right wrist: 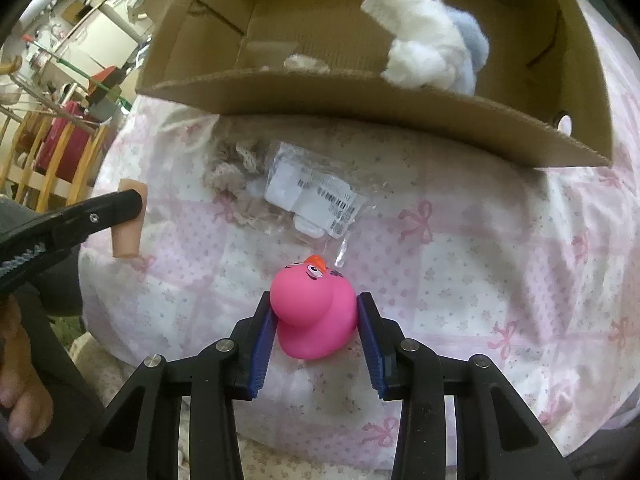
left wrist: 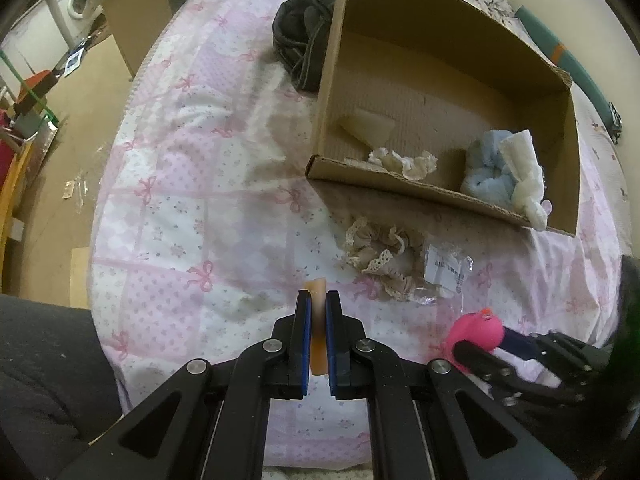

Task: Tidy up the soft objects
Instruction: 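Carry the sponge roll and pink duck over the box with both tools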

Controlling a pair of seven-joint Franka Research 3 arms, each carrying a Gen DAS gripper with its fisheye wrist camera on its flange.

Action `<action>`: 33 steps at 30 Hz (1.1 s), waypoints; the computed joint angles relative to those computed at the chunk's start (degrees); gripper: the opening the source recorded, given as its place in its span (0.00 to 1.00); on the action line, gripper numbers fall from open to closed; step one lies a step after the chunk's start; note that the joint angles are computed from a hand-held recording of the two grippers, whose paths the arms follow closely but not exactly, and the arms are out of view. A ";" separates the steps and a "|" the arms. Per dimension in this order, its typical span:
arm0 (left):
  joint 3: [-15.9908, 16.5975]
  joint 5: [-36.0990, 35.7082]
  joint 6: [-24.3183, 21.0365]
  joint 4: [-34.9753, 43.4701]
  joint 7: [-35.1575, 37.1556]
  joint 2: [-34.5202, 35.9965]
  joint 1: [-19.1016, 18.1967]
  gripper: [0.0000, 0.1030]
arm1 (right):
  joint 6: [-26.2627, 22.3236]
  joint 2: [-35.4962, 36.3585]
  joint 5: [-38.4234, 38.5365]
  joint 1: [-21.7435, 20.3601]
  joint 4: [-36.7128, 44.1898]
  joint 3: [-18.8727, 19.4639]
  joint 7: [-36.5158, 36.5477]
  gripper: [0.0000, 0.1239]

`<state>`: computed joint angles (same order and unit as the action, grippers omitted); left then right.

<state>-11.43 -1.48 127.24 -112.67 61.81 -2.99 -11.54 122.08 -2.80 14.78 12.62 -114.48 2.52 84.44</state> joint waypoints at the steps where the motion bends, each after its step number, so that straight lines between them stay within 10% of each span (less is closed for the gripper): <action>1: -0.05 0.26 -0.20 0.27 0.15 -0.12 -0.03 0.06 | 0.05 -0.41 1.08 -0.13 -0.03 -0.21 -0.14 0.34; 16: 0.22 -0.61 0.56 13.43 8.86 3.96 0.70 0.06 | 3.85 -3.75 13.56 -3.67 4.53 -3.22 -4.90 0.34; 33: -1.13 2.60 -1.39 26.74 10.50 17.69 0.44 0.06 | 1.94 10.62 5.73 -5.63 18.05 -2.74 1.12 0.34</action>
<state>-12.56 1.12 125.85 -85.94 72.31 14.70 -11.10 124.02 7.82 20.51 6.99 -96.43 -0.23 85.56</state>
